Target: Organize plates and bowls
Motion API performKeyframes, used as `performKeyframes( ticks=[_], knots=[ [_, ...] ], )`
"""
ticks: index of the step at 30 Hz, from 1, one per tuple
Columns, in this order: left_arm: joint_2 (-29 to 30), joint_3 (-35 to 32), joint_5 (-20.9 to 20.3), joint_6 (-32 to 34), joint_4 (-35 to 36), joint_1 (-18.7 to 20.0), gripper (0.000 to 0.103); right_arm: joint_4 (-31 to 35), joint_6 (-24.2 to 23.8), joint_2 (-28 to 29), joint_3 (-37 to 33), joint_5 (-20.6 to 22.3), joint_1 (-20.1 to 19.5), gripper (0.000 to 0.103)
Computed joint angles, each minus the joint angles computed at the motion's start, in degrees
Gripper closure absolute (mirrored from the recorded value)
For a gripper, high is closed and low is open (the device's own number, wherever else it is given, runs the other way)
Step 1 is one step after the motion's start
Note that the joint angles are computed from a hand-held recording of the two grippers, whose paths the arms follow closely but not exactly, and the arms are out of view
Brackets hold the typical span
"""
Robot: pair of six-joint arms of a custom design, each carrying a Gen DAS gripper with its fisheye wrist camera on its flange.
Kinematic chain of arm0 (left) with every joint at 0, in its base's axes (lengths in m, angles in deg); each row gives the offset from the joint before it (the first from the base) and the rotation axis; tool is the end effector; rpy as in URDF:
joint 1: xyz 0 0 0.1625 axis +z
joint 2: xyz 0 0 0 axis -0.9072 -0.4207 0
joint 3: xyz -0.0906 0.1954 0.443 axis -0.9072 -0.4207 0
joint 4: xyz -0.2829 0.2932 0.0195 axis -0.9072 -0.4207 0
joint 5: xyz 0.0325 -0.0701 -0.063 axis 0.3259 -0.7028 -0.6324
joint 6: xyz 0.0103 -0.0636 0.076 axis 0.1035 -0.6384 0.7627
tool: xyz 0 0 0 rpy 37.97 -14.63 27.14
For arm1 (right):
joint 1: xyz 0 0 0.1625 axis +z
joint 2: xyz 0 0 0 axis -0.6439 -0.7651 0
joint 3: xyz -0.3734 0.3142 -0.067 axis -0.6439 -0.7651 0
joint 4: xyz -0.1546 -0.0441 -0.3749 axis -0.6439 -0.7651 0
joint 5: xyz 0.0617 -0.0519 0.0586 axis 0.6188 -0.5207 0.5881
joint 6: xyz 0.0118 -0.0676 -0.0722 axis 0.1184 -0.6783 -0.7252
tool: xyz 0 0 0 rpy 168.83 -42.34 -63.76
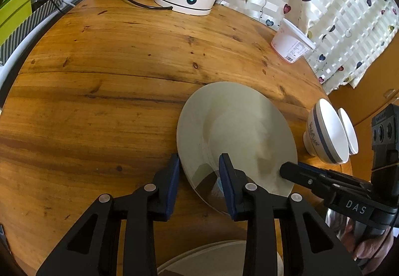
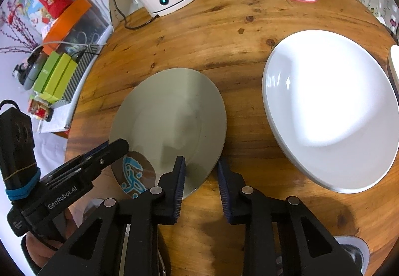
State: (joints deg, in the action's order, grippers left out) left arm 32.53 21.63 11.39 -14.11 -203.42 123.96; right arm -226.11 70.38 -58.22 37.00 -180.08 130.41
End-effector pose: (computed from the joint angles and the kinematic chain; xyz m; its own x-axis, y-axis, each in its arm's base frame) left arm -0.2549 -0.7496 0.0424 -0.8516 0.3875 -0.3529 0.4650 0.8693 -0.1675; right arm 0.0928 -0.6645 0.2007 -0.8973 0.2214 0.3819 -0.0092 0.8555 -0.5177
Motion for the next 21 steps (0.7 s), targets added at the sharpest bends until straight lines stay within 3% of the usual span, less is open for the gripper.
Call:
performKeyframes(
  ticks=[21],
  knots=[
    [-2.4,4.3,2.2,0.3,-4.2,-1.3,0.07,-3.5,-3.3,-0.1,1.1,-0.2,1.1,0.079]
  ],
)
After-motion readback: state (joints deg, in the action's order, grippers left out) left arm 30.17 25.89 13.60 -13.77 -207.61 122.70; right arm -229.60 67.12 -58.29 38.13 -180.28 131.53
